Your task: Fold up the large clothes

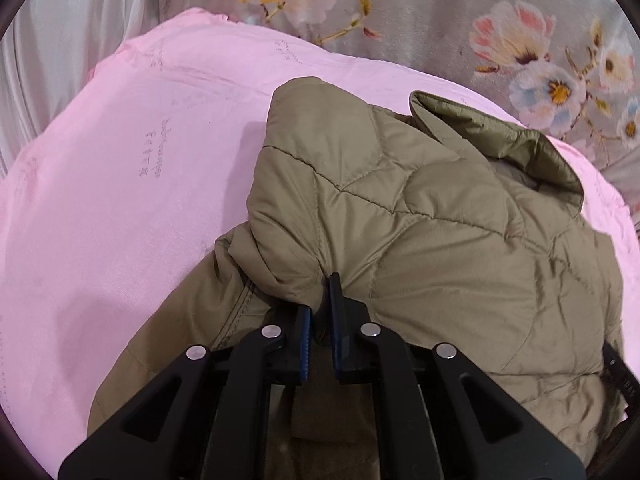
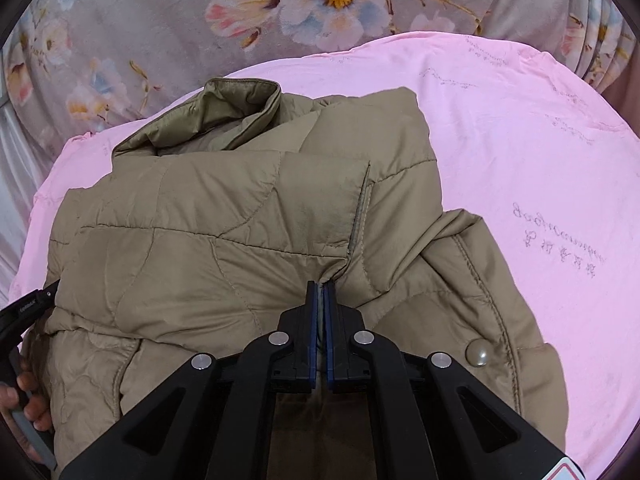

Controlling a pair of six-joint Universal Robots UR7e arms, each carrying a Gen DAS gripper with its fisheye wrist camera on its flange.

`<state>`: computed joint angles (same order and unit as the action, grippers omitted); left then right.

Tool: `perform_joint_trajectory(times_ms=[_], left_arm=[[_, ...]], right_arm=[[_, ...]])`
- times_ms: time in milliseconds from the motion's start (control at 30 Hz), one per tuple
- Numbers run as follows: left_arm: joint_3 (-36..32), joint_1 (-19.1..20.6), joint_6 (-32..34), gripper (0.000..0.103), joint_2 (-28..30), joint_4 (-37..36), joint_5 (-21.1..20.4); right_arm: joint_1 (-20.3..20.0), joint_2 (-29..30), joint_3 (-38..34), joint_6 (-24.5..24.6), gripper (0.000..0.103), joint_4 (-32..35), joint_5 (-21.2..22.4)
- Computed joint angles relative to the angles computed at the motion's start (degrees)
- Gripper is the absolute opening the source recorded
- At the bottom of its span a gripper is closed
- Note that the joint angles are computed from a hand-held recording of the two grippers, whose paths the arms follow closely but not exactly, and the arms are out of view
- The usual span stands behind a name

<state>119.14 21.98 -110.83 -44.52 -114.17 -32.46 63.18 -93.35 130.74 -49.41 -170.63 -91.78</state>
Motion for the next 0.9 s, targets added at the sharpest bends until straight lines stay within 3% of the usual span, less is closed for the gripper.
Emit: perform_joint_trajectory(times_ms=[333,400,533,633,733,800,900], left_arm=[[-2.0,-0.4,-1.9,0.008,1.5,5.5,-0.8],[-0.8,-1.2,-1.7,0.009,0.8,4.1,-1.2],[0.5,-4.6,-4.5,0.016,-2.7,8.0,-3.4],[-0.9,-6.4,-6.8,0.02,-6.2,13.1,-0.6],[-3.9,-4.8,-1.3,0.028,-6.1,11.1,2.7],[-6.8,-2.1,4.7,0.029,-3.6,7.5,3.8],[-8.4,2.3,14.5,0.029,0.7,-3.3,0.7]], right_arm=[[-0.9,-0.2,-0.4,0.2,0.005,1.6,1.4],[-1.2,-1.5,-0.2,0.5,0.012,2.7,1.3],[-0.3,-6.3,0.6,1.1,0.036,2.4,1.0],[1.8,-8.1,-0.3,2.0,0.041,1.8,4.0],[5.5,-6.4,-2.7,3.2,0.041,5.0,5.4],[8.1,-3.6,-2.9,2.9,0.041,3.4,3.4],[10.5,0.7,-2.9,1.3,0.041,3.2,-1.1]])
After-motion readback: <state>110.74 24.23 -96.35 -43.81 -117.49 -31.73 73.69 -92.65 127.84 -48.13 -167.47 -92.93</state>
